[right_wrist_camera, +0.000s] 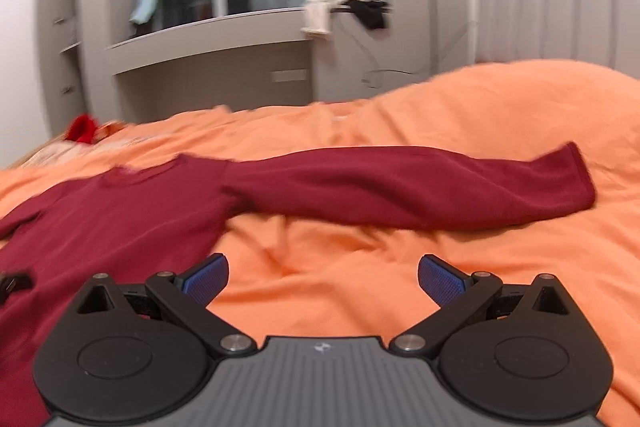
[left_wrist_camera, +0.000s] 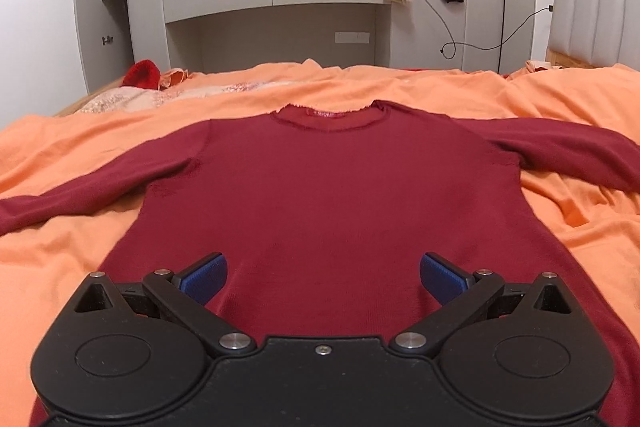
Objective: Fold small clothes
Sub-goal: 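Move the right gripper to the sweater's sleeve cuff and close on it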
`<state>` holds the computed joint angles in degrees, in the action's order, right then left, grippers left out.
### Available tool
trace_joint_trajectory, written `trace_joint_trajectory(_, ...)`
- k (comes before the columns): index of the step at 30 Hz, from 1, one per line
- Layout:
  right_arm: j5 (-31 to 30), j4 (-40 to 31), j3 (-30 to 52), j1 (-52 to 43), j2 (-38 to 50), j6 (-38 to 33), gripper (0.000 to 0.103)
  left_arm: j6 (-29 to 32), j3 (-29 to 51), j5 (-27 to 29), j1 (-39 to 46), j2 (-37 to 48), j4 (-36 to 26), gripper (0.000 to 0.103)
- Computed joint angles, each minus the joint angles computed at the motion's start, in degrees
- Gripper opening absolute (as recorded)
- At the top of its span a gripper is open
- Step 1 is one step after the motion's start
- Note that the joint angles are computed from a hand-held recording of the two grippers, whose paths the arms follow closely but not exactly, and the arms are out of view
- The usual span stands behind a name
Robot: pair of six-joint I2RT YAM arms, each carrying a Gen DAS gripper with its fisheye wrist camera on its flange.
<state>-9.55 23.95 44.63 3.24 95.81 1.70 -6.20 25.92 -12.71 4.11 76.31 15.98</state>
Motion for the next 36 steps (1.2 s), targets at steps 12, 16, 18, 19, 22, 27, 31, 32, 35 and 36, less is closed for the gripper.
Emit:
trace_joint_trajectory(12, 4.66, 4.46, 14.20, -3.40, 13.11, 7.33, 0.103, 0.29, 0.72, 4.10, 2.91, 3.04, 0.85, 0.102)
trace_joint_trajectory(16, 5.31, 6.07, 16.33, -4.20, 16.59, 7.02, 0.103, 0.49, 1.09, 4.10, 2.78, 3.55, 0.94, 0.102)
trace_joint_trajectory(18, 6.13, 2.88, 18.61, -4.63, 18.12, 6.64, 0.103, 0.62, 1.01, 3.97, 2.49, 3.66, 1.12, 0.102)
trace_joint_trajectory(19, 6.29, 0.77, 19.95, -4.86, 18.77, 7.12, 0.103, 0.78, 0.90, 3.98, 2.46, 3.83, 1.41, 0.102)
trace_joint_trajectory(22, 5.61, -4.27, 23.85, -6.42, 21.52, 10.82, 0.103, 1.33, 0.50, 3.68, 2.25, 4.53, 2.47, 0.102)
trace_joint_trajectory(27, 8.21, -6.84, 26.27, -6.99, 23.89, 9.77, 0.103, 2.83, -0.62, 3.55, 1.69, 6.12, 4.71, 0.102)
trace_joint_trajectory(31, 8.91, -4.11, 26.44, -8.36, 24.57, 10.58, 0.103, 3.38, -1.80, 4.83, 2.38, 6.30, 6.64, 0.102)
trace_joint_trajectory(32, 10.06, -4.15, 26.83, -8.77, 24.74, 11.69, 0.103, 3.23, -1.69, 5.47, 2.80, 6.49, 6.62, 0.102)
trace_joint_trajectory(35, 13.78, -2.48, 26.88, -9.80, 24.92, 14.27, 0.102, 2.82, -1.63, 7.01, 3.77, 6.81, 6.69, 0.103)
trace_joint_trajectory(36, 14.73, -2.02, 26.89, -10.09, 24.96, 14.59, 0.101, 2.71, -1.61, 7.45, 4.07, 6.93, 6.75, 0.103)
